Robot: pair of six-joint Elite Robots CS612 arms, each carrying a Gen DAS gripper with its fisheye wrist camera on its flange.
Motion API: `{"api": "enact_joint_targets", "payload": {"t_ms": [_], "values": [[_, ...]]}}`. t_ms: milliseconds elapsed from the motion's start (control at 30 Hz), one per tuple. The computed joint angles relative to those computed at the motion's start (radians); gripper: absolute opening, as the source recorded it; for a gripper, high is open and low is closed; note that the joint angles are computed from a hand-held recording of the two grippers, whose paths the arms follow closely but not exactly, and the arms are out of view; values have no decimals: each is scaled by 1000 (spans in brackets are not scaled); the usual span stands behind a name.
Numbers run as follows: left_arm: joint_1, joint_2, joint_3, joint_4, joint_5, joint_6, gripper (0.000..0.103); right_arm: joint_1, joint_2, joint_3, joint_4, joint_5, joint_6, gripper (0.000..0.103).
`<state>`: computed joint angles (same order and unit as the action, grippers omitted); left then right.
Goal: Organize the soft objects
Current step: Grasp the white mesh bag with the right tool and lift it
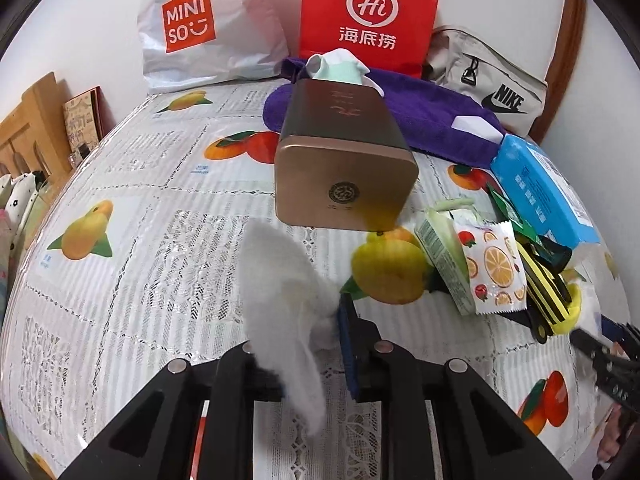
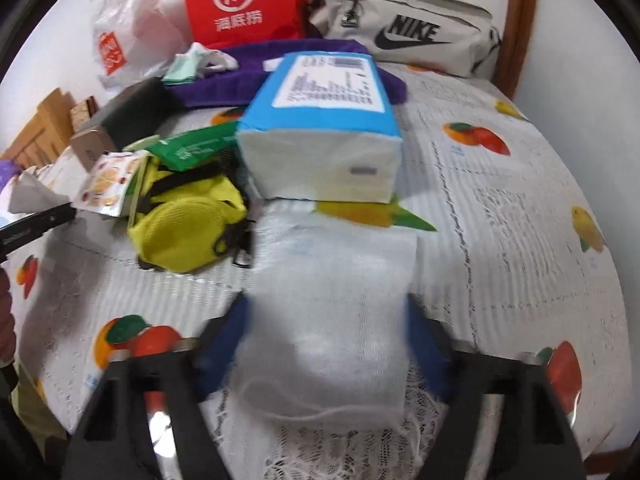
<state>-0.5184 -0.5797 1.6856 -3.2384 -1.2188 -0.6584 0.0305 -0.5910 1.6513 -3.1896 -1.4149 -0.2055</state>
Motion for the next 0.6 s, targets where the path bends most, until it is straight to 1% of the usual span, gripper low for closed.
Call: {"api": "enact_joint_targets", "payload": {"t_ms": [67,100,167,267,333,433,600], "values": [[4,-4,6,-19,-30,-3,19,-4,-5,-3,24,23,-25,16],[6,-6,9,-26,-37,-9,19,-5,-7,-5,38,30,-33,10],[6,-14,15,-32,-40,-17,19,-7,-11,-8,52,39,-50,9],[4,-28,23,-36,-25,-7,19,-10,-18,1,32,50,-65,9],[2,-36,26,-35,-12,-4,19,-15,-29,10,27,73,-79,9],[4,-44,27,-50,-14,-3,19,-22,-46,21,26,112,-97,9],[5,-54,16,-39,-1,5,19,-25,-61,21,5,136,-111,9]]}}
